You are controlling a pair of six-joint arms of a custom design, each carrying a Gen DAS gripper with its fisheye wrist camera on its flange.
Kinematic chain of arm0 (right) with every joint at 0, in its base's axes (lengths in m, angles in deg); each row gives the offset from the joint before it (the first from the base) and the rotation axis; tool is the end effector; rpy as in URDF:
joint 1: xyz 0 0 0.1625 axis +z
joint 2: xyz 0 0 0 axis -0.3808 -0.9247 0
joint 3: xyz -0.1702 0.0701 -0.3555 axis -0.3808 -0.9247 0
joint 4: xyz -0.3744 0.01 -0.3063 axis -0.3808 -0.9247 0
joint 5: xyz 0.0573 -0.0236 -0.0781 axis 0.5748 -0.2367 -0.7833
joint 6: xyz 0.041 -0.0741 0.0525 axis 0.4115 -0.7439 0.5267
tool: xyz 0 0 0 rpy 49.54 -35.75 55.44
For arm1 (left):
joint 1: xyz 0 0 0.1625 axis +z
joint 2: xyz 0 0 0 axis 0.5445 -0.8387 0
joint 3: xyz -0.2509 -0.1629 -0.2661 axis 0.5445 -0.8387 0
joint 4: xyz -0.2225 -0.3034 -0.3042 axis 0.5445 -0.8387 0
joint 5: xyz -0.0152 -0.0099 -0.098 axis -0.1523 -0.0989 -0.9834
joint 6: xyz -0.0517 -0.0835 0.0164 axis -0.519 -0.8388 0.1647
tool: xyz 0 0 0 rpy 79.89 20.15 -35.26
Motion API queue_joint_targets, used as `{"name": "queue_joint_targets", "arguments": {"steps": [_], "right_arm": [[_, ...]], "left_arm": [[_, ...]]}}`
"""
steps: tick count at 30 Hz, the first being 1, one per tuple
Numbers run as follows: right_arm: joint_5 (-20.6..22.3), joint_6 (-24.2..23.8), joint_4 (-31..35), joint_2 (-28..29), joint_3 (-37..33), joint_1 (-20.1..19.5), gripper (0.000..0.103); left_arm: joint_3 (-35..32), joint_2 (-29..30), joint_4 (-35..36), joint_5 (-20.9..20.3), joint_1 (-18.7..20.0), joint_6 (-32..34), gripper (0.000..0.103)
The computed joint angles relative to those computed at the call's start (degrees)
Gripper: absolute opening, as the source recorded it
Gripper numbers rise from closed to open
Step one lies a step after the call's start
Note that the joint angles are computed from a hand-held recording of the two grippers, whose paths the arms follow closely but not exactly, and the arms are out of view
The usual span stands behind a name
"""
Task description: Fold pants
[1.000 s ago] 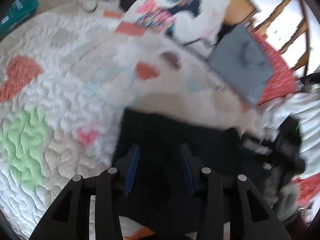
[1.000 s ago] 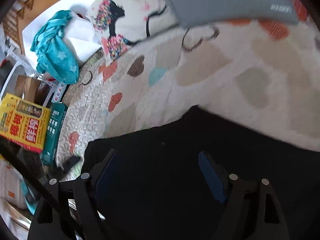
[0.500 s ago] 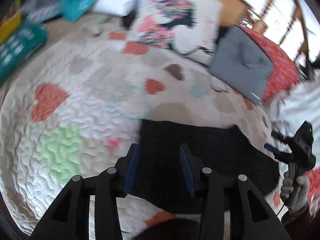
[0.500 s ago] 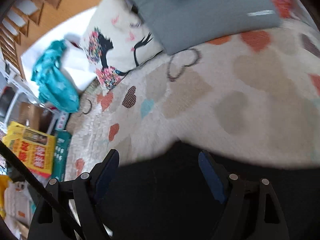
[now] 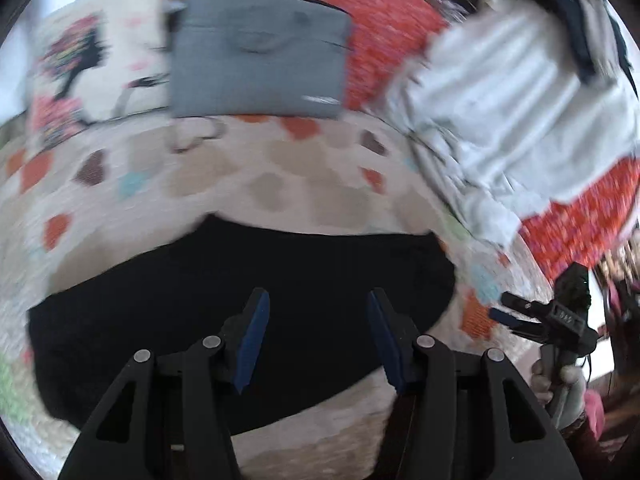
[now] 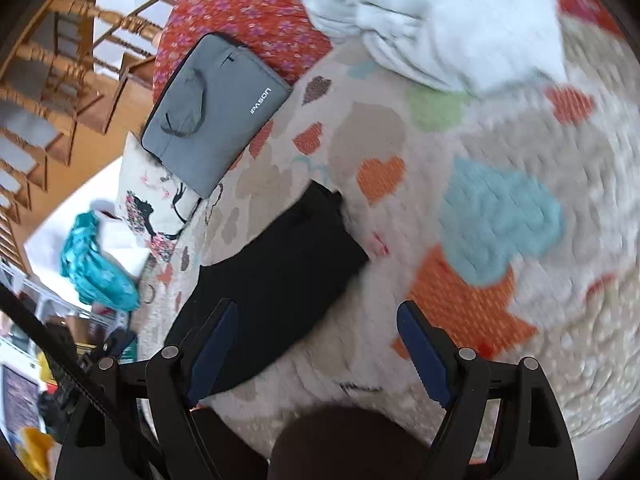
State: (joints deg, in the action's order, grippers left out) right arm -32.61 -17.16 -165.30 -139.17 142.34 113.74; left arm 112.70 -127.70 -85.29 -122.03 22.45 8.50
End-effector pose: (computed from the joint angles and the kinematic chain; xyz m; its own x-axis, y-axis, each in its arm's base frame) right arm 0.1457 -0.5606 0.1991 -0.9992 0.0308 -0.0253 0.0397 0.8314 -0.5543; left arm -0.1681 -0.5750 0.3165 -0.8622 0.2128 -0.4598 0.4215 0.8048 -0.4178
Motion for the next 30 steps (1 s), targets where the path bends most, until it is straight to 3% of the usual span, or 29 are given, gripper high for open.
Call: {"name": "queue_joint_targets", "arguments": {"steps": [4, 11, 22, 28, 29, 30], "right_arm": [[5.4, -2.6, -0.3, 0.6, 1.3, -1.3, 0.086], [7.3, -6.0, 1.7, 6.5, -2.1, -1.4, 0.086], [1.6, -11.0, -4.4, 15.1, -8.6, 0.9, 0.087], [0.5, -11.5, -8.5, 18.1, -10.5, 1.2, 0.087], [0.3, -11.4, -8.6, 18.4, -10.8, 1.3, 0.087], [0.8, -11.4, -8.2, 18.6, -11.2, 1.3, 0.082]], "left_arm": [[-3.9, 7.5, 1.7, -2.1, -0.8, 1.1, 0.05], [-17.1, 23.1, 8.4, -6.5, 0.5, 2.8, 0.05], [-37.5, 43.5, 18.7, -7.7, 2.9, 11.3, 0.05], [-40.1, 47.0, 20.8, -6.2, 3.1, 16.4, 0.05], [-40.0, 46.8, 20.9, -7.2, 3.2, 16.7, 0.034], [-40.3, 46.6, 21.5, -9.1, 3.5, 16.8, 0.006]]}}
